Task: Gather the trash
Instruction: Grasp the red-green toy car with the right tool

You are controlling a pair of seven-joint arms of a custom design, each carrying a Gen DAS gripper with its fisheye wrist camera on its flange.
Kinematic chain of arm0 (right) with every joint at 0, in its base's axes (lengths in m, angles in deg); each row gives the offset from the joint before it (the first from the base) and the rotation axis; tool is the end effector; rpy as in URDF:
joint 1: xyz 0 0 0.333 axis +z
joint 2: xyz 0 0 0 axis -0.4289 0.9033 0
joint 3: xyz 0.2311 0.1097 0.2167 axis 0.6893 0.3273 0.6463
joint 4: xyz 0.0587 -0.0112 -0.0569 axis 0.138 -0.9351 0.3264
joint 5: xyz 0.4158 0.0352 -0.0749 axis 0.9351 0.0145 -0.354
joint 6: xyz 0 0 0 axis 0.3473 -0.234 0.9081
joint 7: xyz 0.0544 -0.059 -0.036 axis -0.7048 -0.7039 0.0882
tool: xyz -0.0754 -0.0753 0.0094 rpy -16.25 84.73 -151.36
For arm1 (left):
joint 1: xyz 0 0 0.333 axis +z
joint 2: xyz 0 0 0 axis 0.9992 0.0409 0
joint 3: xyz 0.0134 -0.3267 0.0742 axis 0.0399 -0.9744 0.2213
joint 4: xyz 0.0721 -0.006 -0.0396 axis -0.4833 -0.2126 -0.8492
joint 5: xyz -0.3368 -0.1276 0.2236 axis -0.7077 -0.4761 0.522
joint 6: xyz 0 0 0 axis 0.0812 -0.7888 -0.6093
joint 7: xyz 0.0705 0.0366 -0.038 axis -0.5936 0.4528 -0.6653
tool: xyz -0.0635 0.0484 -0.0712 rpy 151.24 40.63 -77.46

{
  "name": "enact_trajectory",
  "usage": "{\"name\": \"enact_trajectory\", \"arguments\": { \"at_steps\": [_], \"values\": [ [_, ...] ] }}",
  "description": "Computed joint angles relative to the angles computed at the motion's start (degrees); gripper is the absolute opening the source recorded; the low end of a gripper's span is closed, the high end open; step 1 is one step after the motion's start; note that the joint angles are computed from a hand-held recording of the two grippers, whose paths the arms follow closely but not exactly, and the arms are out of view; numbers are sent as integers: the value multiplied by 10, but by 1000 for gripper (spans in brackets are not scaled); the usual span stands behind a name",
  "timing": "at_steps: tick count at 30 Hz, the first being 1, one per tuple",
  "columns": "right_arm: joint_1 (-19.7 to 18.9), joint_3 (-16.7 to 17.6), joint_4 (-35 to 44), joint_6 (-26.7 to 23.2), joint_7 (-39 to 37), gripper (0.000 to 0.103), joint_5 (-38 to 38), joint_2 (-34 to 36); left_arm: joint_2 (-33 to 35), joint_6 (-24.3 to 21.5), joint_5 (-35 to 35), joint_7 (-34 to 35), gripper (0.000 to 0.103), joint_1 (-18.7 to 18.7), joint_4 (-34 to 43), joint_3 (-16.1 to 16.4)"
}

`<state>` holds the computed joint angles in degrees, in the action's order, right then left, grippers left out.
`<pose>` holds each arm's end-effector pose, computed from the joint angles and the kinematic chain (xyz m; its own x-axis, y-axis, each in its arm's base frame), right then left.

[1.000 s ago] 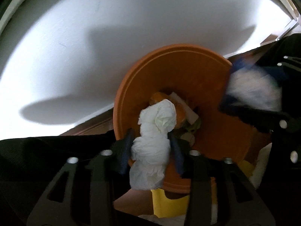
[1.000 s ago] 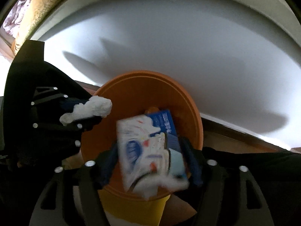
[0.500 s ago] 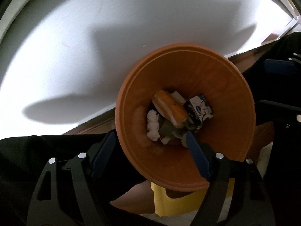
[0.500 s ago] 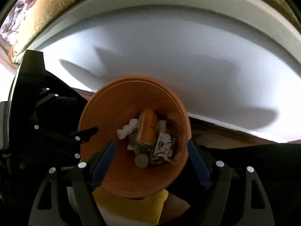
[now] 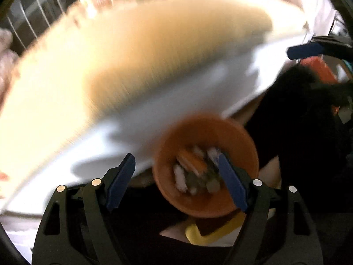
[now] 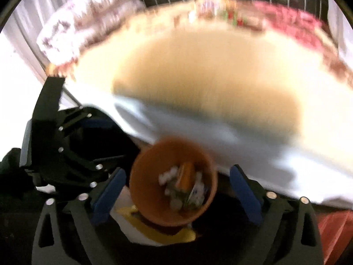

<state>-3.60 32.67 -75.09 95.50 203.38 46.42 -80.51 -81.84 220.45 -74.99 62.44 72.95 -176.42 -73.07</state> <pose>0.3906 0.2253 0.5554 -0.1356 -0.9678 -0.2119 -0.8334 0.2271 -0.5038 0.5228 -0.2742 0.5071 -0.9179 -0.3894 -0.0761 -0.3046 0.8146 -0.4937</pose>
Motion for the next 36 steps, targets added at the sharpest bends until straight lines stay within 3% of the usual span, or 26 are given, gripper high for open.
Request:
{"name": "enact_trajectory", "arguments": {
  "at_steps": [2,4,6,9,14,17,21,27,30,31,35,36],
  "values": [
    [-17,-13,21,2,-22,97,-19,-8,-10,18,-69,45,92,-4,18,8],
    [-45,-16,44,1,-32,97,-45,0,-2,20,-140,82,93,-6,53,17],
    [-80,-19,84,-3,-45,97,-86,25,23,25,-169,80,94,-5,95,14],
    [-116,-32,147,11,-66,97,-122,90,92,62,-129,-4,94,-5,177,-3],
    [-137,-59,267,31,-147,97,-140,224,219,84,-38,-128,94,-18,318,-13],
    [-139,-65,360,10,-208,97,-150,319,270,77,40,-200,94,-31,381,-4],
    [-139,-74,458,-10,-287,96,-130,415,306,58,81,-245,94,-27,425,-10],
    [-143,-86,523,-48,-339,78,-96,482,325,33,96,-257,94,-19,440,-23],
    [-169,-72,510,-24,-366,43,-7,480,331,23,102,-258,94,-20,447,-24],
    [-163,-78,507,-17,-351,36,-15,478,332,22,104,-259,94,-21,447,-24],
    [-163,-79,456,27,-325,32,8,439,334,18,110,-267,94,-22,451,-22],
    [-162,-79,445,32,-317,22,11,429,335,14,112,-270,94,-23,454,-22]
  ]
}}
